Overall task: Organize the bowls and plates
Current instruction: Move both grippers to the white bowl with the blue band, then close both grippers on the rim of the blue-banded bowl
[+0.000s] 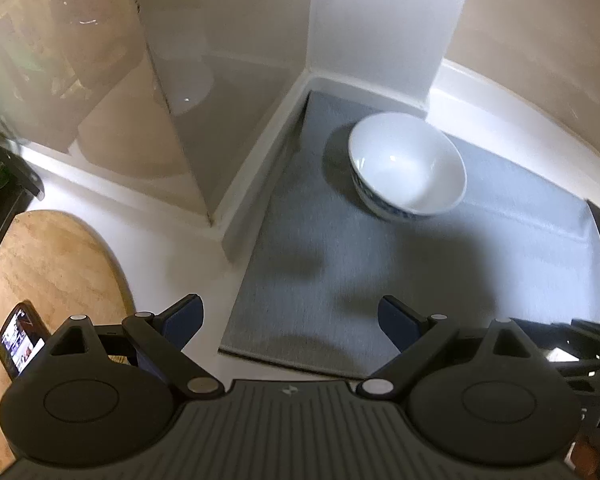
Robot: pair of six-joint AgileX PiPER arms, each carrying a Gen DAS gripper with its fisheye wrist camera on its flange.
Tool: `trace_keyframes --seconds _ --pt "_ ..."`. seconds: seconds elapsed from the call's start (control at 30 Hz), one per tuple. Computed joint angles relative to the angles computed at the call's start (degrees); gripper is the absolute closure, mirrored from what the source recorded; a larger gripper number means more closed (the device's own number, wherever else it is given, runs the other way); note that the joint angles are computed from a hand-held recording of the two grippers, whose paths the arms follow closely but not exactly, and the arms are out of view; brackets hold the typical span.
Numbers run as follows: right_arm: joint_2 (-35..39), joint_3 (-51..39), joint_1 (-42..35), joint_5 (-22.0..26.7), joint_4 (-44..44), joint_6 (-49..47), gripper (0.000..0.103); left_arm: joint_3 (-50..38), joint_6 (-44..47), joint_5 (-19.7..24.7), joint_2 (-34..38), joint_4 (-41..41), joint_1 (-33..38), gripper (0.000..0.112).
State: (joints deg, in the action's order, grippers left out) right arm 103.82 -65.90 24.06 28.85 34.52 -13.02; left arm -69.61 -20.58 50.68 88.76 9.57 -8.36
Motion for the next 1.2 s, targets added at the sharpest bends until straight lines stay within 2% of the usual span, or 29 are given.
trace_keyframes --seconds 0.13,0.2,0.37,0.47,0.77,0.97,1.07,1.2 --pt "1.35 -1.99 -0.94 -1.78 -2.02 2.44 0.022 -2.56 -1.61 -1.23 2.06 -0.5 -0.15 0.015" --pt "2.1 -3.07 -1.72 -3.24 -3.58 4.32 0.022 -3.38 -3.14 -2.44 2.97 0.1 -0.62 0.009" --pt "5.01 -7.12 -3.26 -6.0 -8.62 10.11 0.022 -6.09 -6.03 -4.99 6.09 1.42 -1.55 0.009" --pt "6.93 -9.13 -4.07 -6.9 -8.8 9.91 0.022 -8.35 -6.62 -5.61 8.81 0.36 -1.28 0.009" --pt "14.36 -16.31 -4.62 -8.0 -11.07 11.68 0.022 -15.81 -11.77 -5.2 17.3 -4.1 0.69 0.009" --pt "18.4 -20.0 -3.86 -8.09 -13.29 13.13 0.024 -19.02 -15.9 -4.77 21.23 -0.48 -0.36 0.009" --pt "19.53 -21.2 -3.87 -8.0 -12.06 11.29 0.032 -21.01 -15.54 -3.84 23.4 -1.18 -0.18 0.009" --pt "21.16 -23.1 -3.52 -7.88 -9.52 7.88 0.048 -23.33 -15.11 -2.82 25.67 -1.59 -0.16 0.01"
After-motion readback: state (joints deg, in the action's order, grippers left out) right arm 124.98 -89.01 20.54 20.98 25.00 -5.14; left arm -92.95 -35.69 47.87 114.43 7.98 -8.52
